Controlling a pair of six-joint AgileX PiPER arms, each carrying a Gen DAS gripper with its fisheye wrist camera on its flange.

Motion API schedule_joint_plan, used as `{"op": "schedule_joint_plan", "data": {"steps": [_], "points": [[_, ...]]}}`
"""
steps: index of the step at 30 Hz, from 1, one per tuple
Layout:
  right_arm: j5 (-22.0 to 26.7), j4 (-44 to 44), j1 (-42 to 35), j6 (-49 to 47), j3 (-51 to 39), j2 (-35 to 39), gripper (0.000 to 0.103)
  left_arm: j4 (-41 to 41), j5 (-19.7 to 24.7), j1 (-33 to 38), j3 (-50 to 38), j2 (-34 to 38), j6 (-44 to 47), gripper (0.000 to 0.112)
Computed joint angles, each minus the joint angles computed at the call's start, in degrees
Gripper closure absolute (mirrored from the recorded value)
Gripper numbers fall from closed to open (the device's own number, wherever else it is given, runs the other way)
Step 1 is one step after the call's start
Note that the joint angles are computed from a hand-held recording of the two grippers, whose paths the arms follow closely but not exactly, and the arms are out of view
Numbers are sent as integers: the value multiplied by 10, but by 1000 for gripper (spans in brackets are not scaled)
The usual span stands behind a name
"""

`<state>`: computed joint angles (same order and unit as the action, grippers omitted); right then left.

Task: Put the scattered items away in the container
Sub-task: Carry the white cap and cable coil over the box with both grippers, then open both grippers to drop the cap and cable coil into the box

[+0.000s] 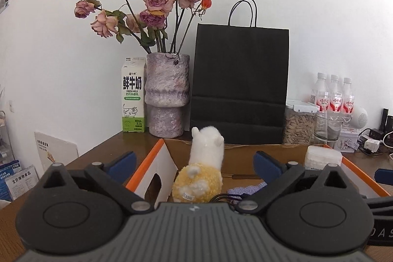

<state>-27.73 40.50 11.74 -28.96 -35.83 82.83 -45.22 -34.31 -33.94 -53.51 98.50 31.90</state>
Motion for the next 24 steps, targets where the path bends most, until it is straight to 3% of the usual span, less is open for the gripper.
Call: {"op": "schedule_joint_plan", "data": {"steps": [5, 24], "points": [[-8, 3, 3, 4, 12, -12, 0, 0, 13, 2, -2, -2, 8, 9], [-18, 6, 14, 1, 40, -46, 0, 21, -15, -11, 34, -16, -15, 9]]}}
